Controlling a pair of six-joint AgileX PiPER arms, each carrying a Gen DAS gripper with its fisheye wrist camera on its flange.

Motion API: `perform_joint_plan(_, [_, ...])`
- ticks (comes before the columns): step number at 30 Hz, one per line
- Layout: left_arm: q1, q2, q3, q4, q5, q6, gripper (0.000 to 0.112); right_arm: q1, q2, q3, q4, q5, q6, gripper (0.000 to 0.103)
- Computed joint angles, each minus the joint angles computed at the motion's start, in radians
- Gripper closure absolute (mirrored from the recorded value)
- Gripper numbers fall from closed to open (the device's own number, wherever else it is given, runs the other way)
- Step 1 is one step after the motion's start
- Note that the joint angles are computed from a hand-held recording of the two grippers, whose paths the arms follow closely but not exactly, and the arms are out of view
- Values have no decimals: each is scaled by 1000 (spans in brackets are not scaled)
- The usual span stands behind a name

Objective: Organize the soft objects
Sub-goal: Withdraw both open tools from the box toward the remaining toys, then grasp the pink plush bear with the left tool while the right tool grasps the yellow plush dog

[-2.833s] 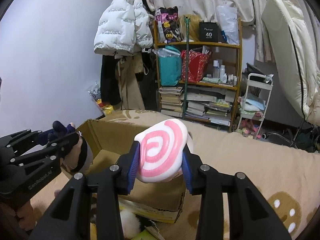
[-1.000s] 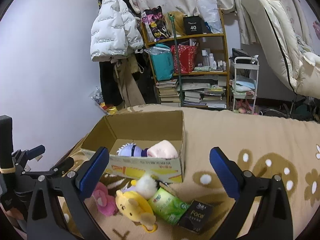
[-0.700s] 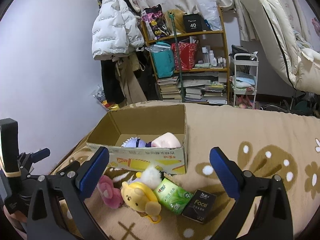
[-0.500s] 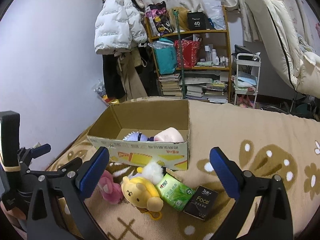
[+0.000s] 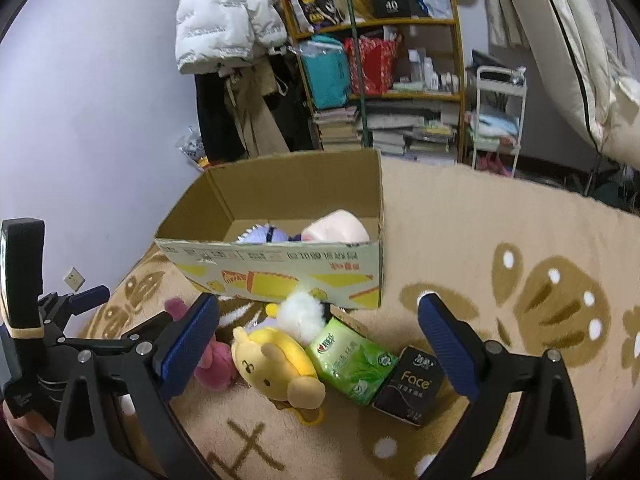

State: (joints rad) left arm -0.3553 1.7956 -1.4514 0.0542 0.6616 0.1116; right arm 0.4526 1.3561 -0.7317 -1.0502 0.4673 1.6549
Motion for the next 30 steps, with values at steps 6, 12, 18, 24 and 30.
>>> perform_joint_plan(6, [2, 58, -51, -26, 61, 22, 13, -61, 62, -26, 199, -76, -208, 7])
perform_joint_plan(12, [8, 101, -88, -54, 105, 41, 13, -84, 146, -68, 369, -103, -395, 14])
perform_joint_plan(18, [-6, 126, -100, -26, 120, 32, 13, -95, 212, -110, 466, -98, -502, 15])
perform_joint_plan(24, [-13, 149, -115, -20, 129, 35, 13, -108, 255, -131, 525, -104, -566, 16])
perform_joint_plan(30, [-5, 174, -142, -42, 152, 49, 13, -122, 274, -141, 578, -110, -617, 16])
